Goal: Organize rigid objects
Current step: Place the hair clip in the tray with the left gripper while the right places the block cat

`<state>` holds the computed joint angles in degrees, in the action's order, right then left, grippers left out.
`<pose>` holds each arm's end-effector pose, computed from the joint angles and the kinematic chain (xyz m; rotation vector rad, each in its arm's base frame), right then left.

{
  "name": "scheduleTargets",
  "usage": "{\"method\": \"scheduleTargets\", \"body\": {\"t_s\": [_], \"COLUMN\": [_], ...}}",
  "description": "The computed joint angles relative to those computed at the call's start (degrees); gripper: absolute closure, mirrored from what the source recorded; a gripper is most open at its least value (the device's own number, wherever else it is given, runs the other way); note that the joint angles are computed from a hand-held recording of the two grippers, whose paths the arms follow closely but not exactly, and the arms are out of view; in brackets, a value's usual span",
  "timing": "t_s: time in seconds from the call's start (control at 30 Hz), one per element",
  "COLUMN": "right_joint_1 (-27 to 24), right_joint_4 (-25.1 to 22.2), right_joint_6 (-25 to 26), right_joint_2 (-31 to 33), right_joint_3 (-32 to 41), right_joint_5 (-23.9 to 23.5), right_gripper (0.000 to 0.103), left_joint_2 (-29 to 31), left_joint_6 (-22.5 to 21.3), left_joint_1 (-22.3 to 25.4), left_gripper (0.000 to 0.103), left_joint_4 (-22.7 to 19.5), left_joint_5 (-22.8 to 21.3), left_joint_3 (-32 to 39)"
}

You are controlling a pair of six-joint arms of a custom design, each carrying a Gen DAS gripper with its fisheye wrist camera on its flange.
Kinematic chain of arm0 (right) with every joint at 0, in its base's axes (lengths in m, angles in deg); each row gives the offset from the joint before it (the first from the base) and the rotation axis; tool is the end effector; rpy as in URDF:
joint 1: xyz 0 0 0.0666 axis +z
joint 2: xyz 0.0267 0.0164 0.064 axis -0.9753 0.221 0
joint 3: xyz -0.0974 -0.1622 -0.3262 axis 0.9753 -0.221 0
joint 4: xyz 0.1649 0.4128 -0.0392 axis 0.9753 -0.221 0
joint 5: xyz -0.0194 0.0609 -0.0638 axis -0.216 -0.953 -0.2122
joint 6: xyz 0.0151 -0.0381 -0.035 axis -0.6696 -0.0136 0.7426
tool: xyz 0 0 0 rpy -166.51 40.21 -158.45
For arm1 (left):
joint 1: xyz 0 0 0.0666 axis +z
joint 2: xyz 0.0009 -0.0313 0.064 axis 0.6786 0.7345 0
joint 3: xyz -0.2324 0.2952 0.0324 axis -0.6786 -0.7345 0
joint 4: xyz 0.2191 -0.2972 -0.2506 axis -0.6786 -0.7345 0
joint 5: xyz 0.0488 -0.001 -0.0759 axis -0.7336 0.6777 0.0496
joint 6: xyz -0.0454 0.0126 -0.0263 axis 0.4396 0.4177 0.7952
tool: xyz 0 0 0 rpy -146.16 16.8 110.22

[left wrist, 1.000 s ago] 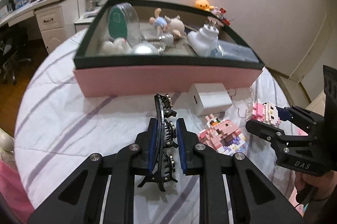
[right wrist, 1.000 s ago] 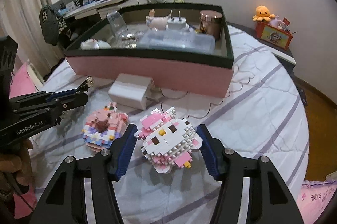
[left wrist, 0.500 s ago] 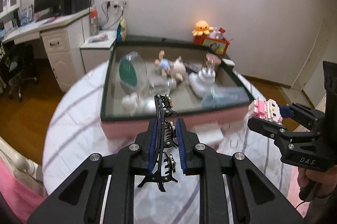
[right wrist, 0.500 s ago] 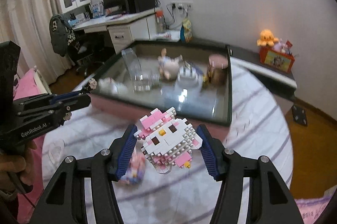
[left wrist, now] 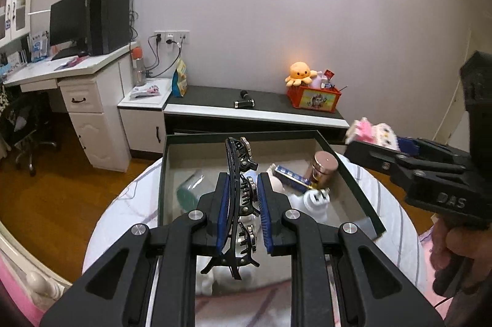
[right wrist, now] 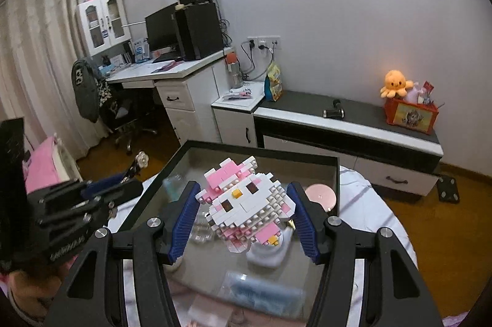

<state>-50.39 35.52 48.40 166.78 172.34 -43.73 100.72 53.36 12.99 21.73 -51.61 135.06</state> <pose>0.5800 0.2952 0.4272 -0.4029 2.2016 0.3932 0.5687 -0.3154 0.4216 0.0442 2.1970 -0.2134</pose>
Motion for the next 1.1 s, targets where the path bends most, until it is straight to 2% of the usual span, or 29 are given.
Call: {"method": "scheduleTargets", "body": {"t_s": [0.37,0.5,0.57,0.63,0.67,0.73,0.77,0.8,1.1], "right_joint_1": [-1.84,-2.21,-2.57,-2.89,-3.03,-3.34,-3.55,-3.68,-2.56], "right_joint_4": [-4.2,-5.1,-5.13,-4.54,-3.91,-2.88,-2.3,-1.47,3.25], "right_joint_6": [-2.63,-3.61,-4.65,-5.91,-6.65,-7.99,-9.02,-9.73,-11.89], "right_joint_2": [8.65,10.05,10.27,10.04,9.69,8.88,8.3,7.65,0.28], "right_joint_3": [7.94,9.1,8.84,8.23,7.65,6.53,5.79,4.95,-2.58], "right_joint_5": [-1.83,-1.79,-2.84,-3.9,-3.87,-4.68,-5.18,-5.43,-3.08], "right_gripper": [0.043,0.042,0.041,0.022,0.017,0.015,0.005,0.0,0.0], "left_joint_2": [7.52,9.7,10.13,9.73,8.76,6.94,5.81,5.05,-2.33], "left_joint_6": [0.13,0.34,0.74,1.29,1.75,1.99,2.12,2.25,2.92], "left_joint_1": [1.02,1.51,1.64,1.55,1.37,1.16,1.16,1.04,-0.53], "left_gripper": [0.085,0.084,0.069,0.014,0.006,0.0,0.0,0.0,0.0], "left_joint_4": [-3.32,-4.27,-4.58,-4.18,-2.86,-0.49,0.24,0.43,2.19], "left_joint_5": [1.93,4.69,4.61,3.07,1.32,-0.17,0.09,-0.44,-5.06], "left_joint_3": [7.74,9.57,9.66,8.86,7.4,4.97,3.73,2.98,-3.92]}}
